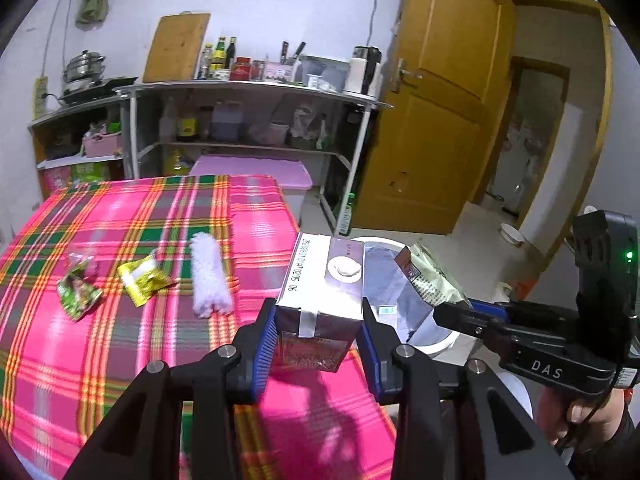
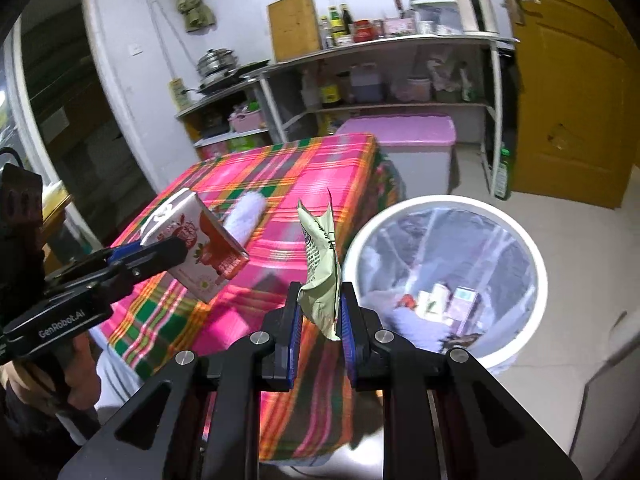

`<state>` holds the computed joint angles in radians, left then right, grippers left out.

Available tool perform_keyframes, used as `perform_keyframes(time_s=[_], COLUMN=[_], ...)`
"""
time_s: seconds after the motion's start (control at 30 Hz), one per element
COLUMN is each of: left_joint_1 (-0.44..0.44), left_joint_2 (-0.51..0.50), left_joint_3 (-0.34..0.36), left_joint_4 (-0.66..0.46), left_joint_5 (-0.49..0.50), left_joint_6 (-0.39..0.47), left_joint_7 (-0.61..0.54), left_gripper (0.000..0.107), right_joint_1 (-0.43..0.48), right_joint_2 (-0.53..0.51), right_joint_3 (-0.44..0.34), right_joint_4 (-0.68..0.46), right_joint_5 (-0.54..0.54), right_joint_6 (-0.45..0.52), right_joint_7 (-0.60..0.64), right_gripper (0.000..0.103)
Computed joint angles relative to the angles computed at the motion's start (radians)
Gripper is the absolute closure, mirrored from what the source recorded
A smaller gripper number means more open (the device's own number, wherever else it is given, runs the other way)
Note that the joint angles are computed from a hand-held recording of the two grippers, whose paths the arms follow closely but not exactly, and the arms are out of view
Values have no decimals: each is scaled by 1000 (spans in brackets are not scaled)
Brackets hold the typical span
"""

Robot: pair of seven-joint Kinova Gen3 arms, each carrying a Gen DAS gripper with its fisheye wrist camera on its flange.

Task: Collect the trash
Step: 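Carry the carton and beige wrapper over the bin and open both tools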

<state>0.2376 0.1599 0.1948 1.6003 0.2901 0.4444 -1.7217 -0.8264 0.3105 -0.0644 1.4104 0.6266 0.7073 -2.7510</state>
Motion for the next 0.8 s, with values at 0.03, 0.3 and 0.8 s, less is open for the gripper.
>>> perform_keyframes(time_s=[0.03, 0.3, 0.8], left_joint_1=[1, 31, 108], left_joint_2=[9, 116, 330], left_joint_3=[3, 23, 29], left_joint_4=[-11, -130, -378], left_joint_5=[1, -18, -70], left_joint_6=[3, 42, 173], left_joint_7=[-4, -6, 14], left_gripper=[69, 69, 69], right_joint_1=[3, 56, 164], right_joint_2=[-5, -22, 14], right_joint_3=[6, 10, 14], right_joint_4=[11, 67, 93], right_joint_5=[2, -13, -147], right_joint_6=[-1, -6, -35], right_joint_7=[-11, -49, 36], right_gripper=[84, 84, 84])
